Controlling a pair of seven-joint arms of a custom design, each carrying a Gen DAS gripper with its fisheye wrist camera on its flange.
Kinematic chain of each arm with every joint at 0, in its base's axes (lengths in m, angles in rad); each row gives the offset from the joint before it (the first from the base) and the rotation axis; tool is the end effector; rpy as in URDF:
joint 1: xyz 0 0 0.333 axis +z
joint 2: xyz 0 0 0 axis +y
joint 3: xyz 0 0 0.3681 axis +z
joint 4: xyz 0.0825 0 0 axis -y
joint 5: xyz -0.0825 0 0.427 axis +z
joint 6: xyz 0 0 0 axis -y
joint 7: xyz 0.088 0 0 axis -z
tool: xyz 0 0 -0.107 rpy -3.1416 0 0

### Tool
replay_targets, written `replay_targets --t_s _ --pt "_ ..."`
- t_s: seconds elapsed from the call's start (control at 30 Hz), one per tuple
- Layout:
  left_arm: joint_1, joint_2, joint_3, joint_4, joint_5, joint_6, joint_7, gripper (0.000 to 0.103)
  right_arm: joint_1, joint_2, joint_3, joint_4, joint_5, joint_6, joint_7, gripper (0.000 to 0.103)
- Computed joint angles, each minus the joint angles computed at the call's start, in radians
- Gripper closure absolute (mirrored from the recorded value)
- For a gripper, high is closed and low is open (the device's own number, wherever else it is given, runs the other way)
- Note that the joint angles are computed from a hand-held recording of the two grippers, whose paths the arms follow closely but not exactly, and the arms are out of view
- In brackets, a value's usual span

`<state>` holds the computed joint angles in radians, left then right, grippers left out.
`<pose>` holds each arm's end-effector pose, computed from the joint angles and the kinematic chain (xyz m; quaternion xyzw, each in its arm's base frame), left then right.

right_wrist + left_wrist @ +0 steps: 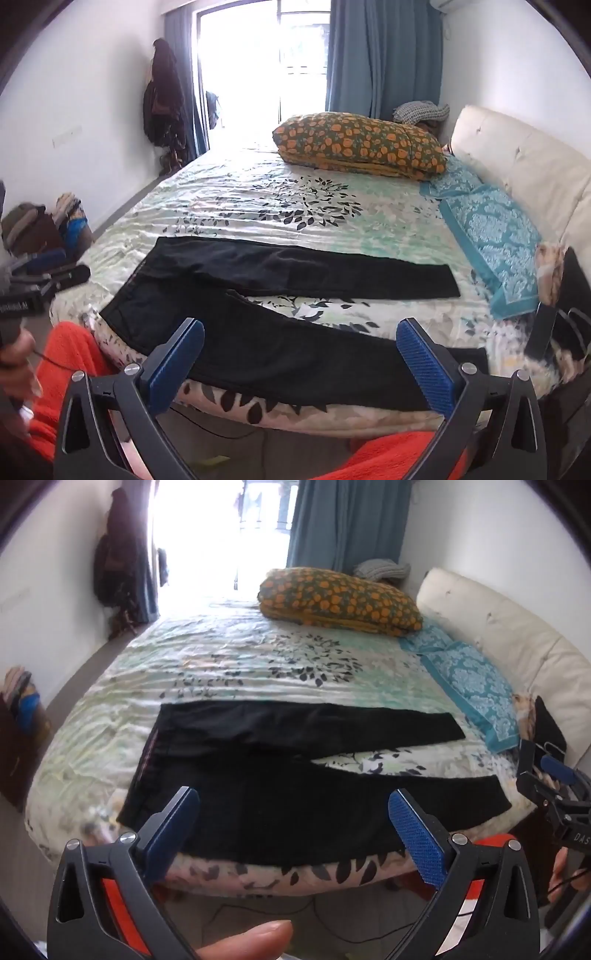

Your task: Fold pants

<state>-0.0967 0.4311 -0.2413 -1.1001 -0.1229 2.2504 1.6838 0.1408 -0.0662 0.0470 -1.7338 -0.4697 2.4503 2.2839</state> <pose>0.7566 -0.2110 0.7171 -0.5323 0.7613 -0.3415 0.1428 0.6176 0.1184 0.7328 -0.5437 0.7239 -0.3173 0.2821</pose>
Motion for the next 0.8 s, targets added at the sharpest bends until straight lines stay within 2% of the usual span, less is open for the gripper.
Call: replay_targets --t_s 0.07,0.1,0.13,0.17,0.23,0.27,0.33,0.43,0.5,0.57,0.67,0.8 --pt "0.019 0.003 -0.01 -0.001 -0.025 -0.121 0.026 0.0 -0.001 -0.01 0.02 -0.065 -0.085 0.024 0.188 0.0" --pt "0.021 0.008 -0.005 0.008 -0.022 -0.176 0.026 0.0 0.008 -0.01 0.025 -0.09 -0.152 0.009 0.297 0.0" --pt "0.024 0.004 0.004 0.001 -0.018 -0.195 0.019 0.0 -0.015 -0.008 0.064 -0.105 -0.193 -0.026 0.381 0.0" --pt "0.029 -0.002 0.011 -0.008 -0.016 -0.196 0.016 0.001 -0.007 -0.001 0.069 -0.111 -0.169 -0.055 0.396 0.0" --pt "0.036 -0.057 0.027 -0.101 -0.001 -0.112 0.008 0.001 0.05 0.009 0.019 -0.119 -0.042 -0.047 0.286 0.0" --pt "0.038 -0.089 0.038 -0.162 0.012 -0.039 -0.003 0.001 0.042 0.005 0.034 -0.116 -0.062 -0.06 0.289 0.0" --pt "0.037 -0.126 0.055 -0.24 0.051 0.095 -0.028 0.001 0.049 -0.004 0.049 -0.105 -0.181 -0.106 0.368 0.0" --pt "0.052 -0.15 0.05 -0.306 0.06 0.209 -0.004 0.001 0.059 -0.009 0.055 -0.095 -0.256 -0.136 0.424 0.0" --pt "0.066 -0.16 0.032 -0.333 0.031 0.228 0.043 0.001 0.066 -0.009 0.055 -0.088 -0.259 -0.168 0.427 0.0" --pt "0.075 -0.162 0.013 -0.338 -0.007 0.211 0.104 0.001 0.071 -0.013 0.055 -0.092 -0.256 -0.195 0.43 0.0" --pt "0.063 -0.152 0.009 -0.319 -0.017 0.192 0.131 0.001 0.073 -0.018 0.052 -0.099 -0.242 -0.204 0.427 0.0" --pt "0.034 -0.112 0.02 -0.251 0.025 0.15 0.112 0.001 0.062 -0.023 0.045 -0.118 -0.268 -0.149 0.449 0.0"
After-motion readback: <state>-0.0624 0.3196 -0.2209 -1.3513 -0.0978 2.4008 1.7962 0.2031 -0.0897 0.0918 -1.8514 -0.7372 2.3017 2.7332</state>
